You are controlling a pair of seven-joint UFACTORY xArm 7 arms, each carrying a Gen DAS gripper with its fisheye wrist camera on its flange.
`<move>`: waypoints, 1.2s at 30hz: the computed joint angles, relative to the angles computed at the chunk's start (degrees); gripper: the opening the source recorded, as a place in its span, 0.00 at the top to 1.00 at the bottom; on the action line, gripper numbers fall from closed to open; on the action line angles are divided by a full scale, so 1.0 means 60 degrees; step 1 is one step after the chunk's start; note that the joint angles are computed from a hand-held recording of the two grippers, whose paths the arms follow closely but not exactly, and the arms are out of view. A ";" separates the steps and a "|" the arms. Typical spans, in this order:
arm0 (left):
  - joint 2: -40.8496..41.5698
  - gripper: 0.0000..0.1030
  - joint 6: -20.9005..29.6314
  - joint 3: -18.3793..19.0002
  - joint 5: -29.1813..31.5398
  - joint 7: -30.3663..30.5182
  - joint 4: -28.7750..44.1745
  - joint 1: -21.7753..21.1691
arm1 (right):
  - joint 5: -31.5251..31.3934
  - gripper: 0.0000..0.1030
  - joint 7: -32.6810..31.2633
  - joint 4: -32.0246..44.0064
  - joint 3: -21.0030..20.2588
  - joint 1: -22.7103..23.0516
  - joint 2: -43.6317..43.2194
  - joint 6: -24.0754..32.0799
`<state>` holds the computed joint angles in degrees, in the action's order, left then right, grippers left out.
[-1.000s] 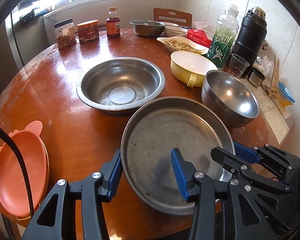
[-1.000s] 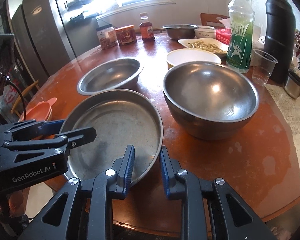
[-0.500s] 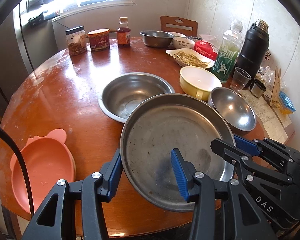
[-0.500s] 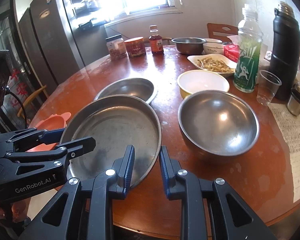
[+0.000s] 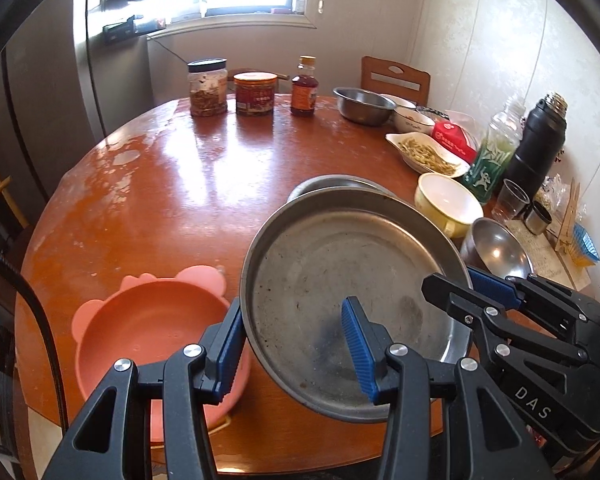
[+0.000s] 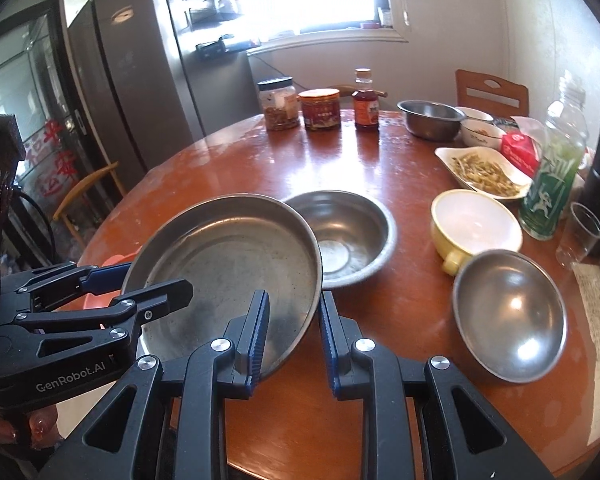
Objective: Organize plates and bowls
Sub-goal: 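Carry the steel pan over the pink plate stack and lower it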
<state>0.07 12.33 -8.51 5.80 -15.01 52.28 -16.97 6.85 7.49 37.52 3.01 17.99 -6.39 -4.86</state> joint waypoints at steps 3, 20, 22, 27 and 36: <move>-0.0172 0.54 -0.0018 0.0116 -0.0578 0.0525 -0.0158 0.0122 | -0.0312 0.75 0.0305 0.0348 0.0440 -0.0283 0.0275 0.0046; -0.1007 0.54 -0.0364 0.0652 -0.1780 0.1584 -0.1033 0.0742 | -0.2432 0.75 0.1949 0.1974 0.0937 -0.0128 0.1418 0.0316; -0.1098 0.54 -0.0391 0.0721 -0.1912 0.1690 -0.1128 0.0823 | -0.2776 0.75 0.2151 0.2202 0.0769 0.0101 0.1578 0.0353; -0.1251 0.54 -0.0499 0.0848 -0.1951 0.1725 -0.1331 0.1092 | -0.2081 0.75 0.1337 0.2701 0.1071 0.0192 0.1999 0.0410; -0.0922 0.54 -0.0411 0.1057 -0.2575 0.2249 -0.1297 0.1216 | -0.1921 0.75 0.1095 0.3399 0.0882 0.0759 0.2816 0.0827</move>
<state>-5.46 9.86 -2.17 -9.65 -1.52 44.50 -9.67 -4.68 14.06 57.91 8.30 22.55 10.50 0.11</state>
